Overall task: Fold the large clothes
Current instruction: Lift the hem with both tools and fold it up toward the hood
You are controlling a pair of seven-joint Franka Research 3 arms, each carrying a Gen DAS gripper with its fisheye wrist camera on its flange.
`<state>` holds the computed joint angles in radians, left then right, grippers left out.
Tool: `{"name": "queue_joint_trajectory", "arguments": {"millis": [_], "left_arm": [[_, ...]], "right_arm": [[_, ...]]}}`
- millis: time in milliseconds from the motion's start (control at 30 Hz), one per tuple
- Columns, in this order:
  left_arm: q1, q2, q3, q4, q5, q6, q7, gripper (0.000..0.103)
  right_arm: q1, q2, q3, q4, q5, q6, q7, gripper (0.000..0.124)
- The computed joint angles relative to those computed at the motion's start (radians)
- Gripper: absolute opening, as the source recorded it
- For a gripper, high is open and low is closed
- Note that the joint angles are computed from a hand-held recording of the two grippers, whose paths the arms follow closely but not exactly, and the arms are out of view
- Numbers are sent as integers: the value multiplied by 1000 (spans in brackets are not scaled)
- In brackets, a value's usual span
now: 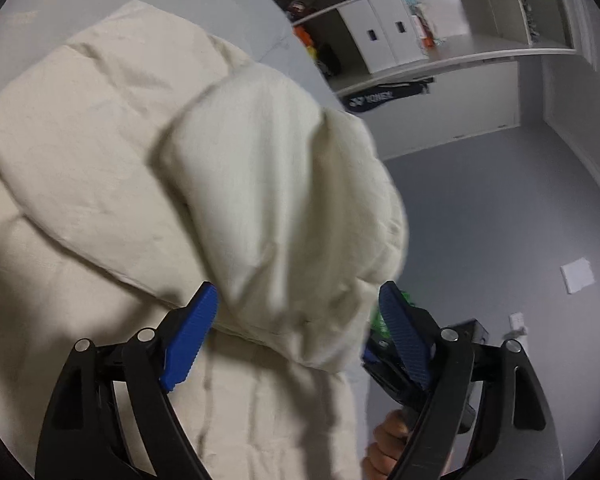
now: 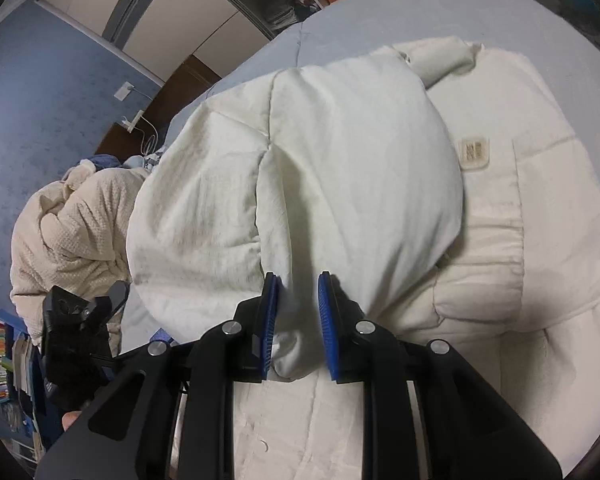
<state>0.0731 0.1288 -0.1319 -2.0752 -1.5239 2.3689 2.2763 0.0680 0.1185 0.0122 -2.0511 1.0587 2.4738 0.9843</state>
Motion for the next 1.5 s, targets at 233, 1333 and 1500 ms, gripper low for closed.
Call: {"name": "queue_joint_trajectory", "arguments": {"millis": [233,1333,1500], "left_arm": [[-1,76,-14,81,84,74,-120,77],[105,246,-72,214,-95,-87,146,12],[103,213,-58,162,-11,-71,116,18]], "right_arm": [[-31,-36,-14,-62,227,-49,-132,18],[-46,92,19,26,85,61,104,12],[-50,83,18,4,100,51,86,12]]}}
